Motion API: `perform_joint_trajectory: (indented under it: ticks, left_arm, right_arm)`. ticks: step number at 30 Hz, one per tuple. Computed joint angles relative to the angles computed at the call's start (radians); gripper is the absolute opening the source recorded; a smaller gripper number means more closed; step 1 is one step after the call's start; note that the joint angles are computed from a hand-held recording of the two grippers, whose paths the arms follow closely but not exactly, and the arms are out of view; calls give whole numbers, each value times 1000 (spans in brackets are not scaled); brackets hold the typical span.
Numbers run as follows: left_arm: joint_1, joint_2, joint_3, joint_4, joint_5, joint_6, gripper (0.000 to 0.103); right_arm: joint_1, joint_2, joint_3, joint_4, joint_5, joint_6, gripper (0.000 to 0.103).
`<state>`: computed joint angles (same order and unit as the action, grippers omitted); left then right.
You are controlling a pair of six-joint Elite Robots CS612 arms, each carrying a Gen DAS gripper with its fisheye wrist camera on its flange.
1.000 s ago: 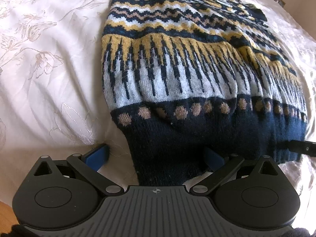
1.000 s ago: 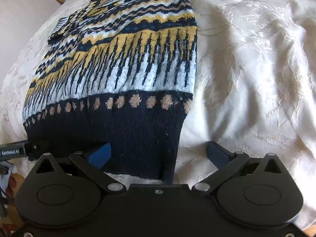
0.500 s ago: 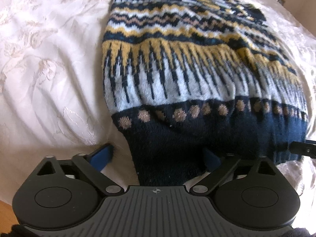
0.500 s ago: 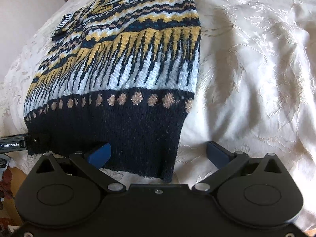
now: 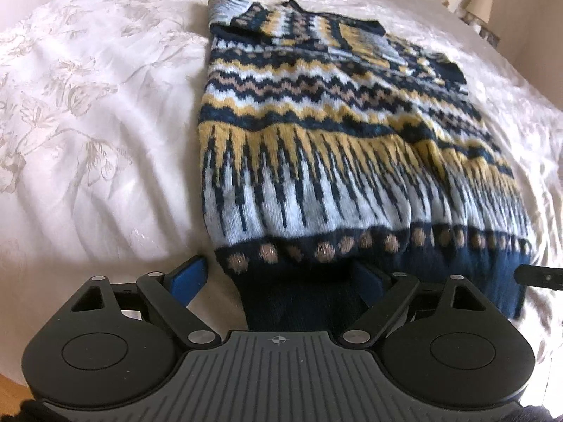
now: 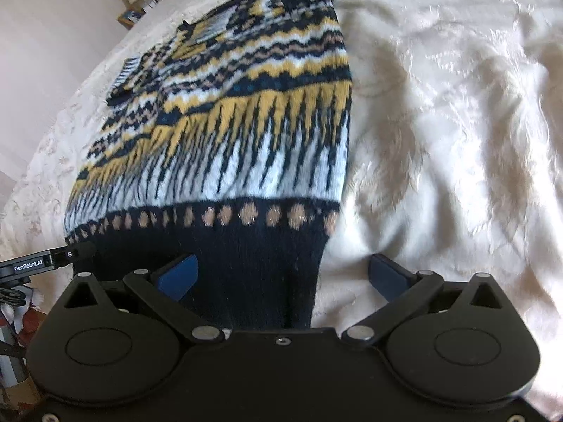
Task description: Fold small clothes
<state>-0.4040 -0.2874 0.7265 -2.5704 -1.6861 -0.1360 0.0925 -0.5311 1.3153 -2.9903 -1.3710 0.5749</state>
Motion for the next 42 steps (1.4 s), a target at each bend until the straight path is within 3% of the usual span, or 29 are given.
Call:
perform_joint_trajectory:
  ticks: [3,10,12,16,19,23,26,30,33,36,42]
  left_arm:
    - [4,4,-5,-34,-11,-11,87]
    - [8,61,-119,40,-33,-4,87]
    - [9,69,-131,40,-39,-6,87]
    - [14,89,-169,50,-62,-23,87]
    - [21,97,-185,46,-98,-42,86]
    - [34,101,-195,37,-177,-63,76]
    - [42,105,-209,49,-231,-60,74]
    - [46,108,-223,71,-251,-63,69]
    - [47,108,-223,62,-253,-123,69]
    - [44,105,-219,74,-231,-148,69]
    - [44,76,-149,44,-205,-230,68]
  right_arm:
    - [-3,6,-5,-33,1,10,103]
    - [-16,24,-26,-62,54,40,102]
    - [-19,27,-30,-65,62,42,93]
    - [-28,32,-35,-77,90,61,88]
    - [-36,38,-44,-83,117,67,75]
    - [-46,49,-62,-86,168,87,51]
    - [-53,55,-68,-101,211,100,18]
    - [-58,46,-60,-144,216,103,14]
    - [-66,30,-41,-179,186,130,14]
    - [-73,14,-41,-83,157,66,14]
    - [-84,23,-71,49,218,-19,14]
